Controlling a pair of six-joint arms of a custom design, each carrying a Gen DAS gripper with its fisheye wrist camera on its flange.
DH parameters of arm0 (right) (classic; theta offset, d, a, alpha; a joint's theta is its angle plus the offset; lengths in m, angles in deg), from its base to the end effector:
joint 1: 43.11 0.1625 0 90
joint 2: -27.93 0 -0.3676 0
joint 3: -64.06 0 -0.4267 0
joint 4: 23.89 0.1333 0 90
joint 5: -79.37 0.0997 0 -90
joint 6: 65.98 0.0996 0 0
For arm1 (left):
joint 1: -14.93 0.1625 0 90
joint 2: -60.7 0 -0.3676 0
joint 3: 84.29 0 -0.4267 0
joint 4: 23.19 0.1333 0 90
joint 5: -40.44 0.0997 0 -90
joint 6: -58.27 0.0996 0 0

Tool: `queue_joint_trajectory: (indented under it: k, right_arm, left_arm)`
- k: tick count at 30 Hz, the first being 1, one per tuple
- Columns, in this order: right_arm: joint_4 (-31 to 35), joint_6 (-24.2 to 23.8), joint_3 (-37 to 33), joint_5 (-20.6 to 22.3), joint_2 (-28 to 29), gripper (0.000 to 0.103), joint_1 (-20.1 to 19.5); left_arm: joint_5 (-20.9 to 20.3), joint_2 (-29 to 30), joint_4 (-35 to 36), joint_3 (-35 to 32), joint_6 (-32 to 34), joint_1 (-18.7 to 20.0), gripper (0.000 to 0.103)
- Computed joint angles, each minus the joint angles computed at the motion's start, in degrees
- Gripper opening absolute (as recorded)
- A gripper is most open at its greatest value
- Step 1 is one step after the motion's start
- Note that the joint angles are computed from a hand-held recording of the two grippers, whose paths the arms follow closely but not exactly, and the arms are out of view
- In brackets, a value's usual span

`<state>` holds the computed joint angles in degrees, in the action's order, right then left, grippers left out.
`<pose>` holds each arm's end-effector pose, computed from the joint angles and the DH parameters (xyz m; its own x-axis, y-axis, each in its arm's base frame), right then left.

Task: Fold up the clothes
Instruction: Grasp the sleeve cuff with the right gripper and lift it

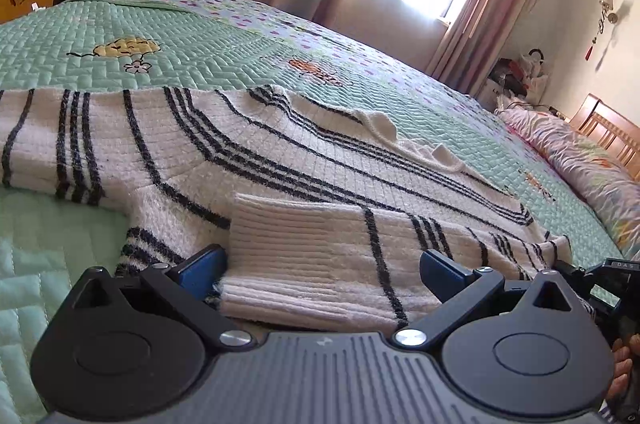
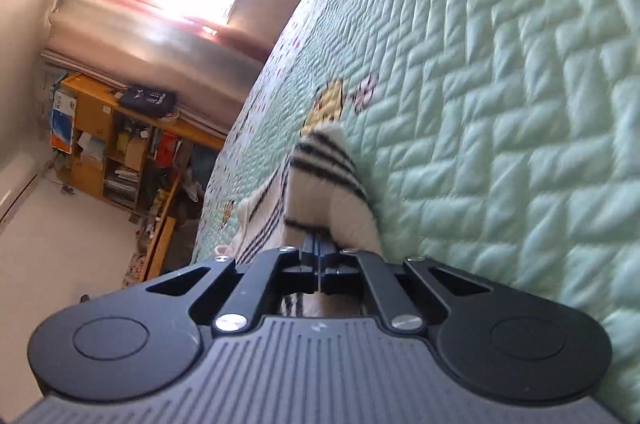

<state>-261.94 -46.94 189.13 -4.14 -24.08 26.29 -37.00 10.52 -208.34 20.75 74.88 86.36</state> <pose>-0.0308 -0.4927 0.1147 -0.8858 0.3129 -0.3428 0.4021 0.1485 -0.9035 -0.0505 -0.6370 0.0862 -0.8601 0.3768 -0.3438 0.5101 0.6421 -0.5723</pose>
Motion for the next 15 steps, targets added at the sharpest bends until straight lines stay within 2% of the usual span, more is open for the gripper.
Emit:
queue_joint_trajectory:
  k: [1, 2, 3, 5, 6, 7, 8, 9, 10, 11, 12, 15]
  right_arm:
    - [-0.8, -0.5, -0.2, -0.1, -0.1, 0.008, 0.4]
    - [-1.7, -1.1, -0.4, -0.1, -0.1, 0.025, 0.9]
    - [-2.4, -1.7, -0.6, -0.2, -0.2, 0.049, 1.5]
    - [-4.5, -2.9, -1.2, -0.1, 0.0, 0.065, 2.4]
    - [-3.3, -3.6, -1.0, -0.4, -1.1, 0.065, 3.1]
    - [0.3, -5.5, -2.8, -3.0, -1.0, 0.065, 3.5]
    - [5.5, -7.3, -4.6, -6.1, -1.5, 0.061, 4.0]
    - [8.2, -8.2, -4.8, -7.7, -2.4, 0.031, 4.0]
    - [10.0, -9.0, -5.0, -9.0, -2.9, 0.019, 3.9]
    - [11.9, -9.7, -5.3, -10.4, -3.4, 0.011, 3.9]
    - [13.4, -10.5, -5.7, -11.7, -3.8, 0.013, 3.8]
    - [8.5, -12.7, -2.6, -8.7, -5.4, 0.017, 4.6]
  left_arm:
    - [0.1, 0.1, -0.1, 0.0, 0.0, 0.0, 0.102]
    - [0.1, 0.1, -0.2, 0.0, 0.0, -0.1, 0.102]
    - [0.2, 0.2, -0.3, 0.0, 0.0, -0.1, 0.102]
    - [0.4, 0.3, -0.4, 0.0, 0.1, -0.2, 0.102]
    - [0.4, 0.3, -0.4, 0.0, 0.1, -0.2, 0.102]
    - [0.4, 0.3, -0.4, 0.0, 0.2, -0.2, 0.102]
    - [0.4, 0.3, -0.4, -0.1, 0.2, -0.1, 0.102]
    - [0.3, 0.3, -0.3, -0.1, 0.2, -0.1, 0.102]
    - [0.3, 0.3, -0.4, -0.1, 0.2, -0.1, 0.102]
    - [0.2, 0.3, -0.3, -0.1, 0.2, -0.1, 0.102]
    - [0.1, 0.3, -0.3, -0.1, 0.2, 0.0, 0.102]
    - [-0.2, 0.3, -0.4, -0.1, 0.0, 0.1, 0.102]
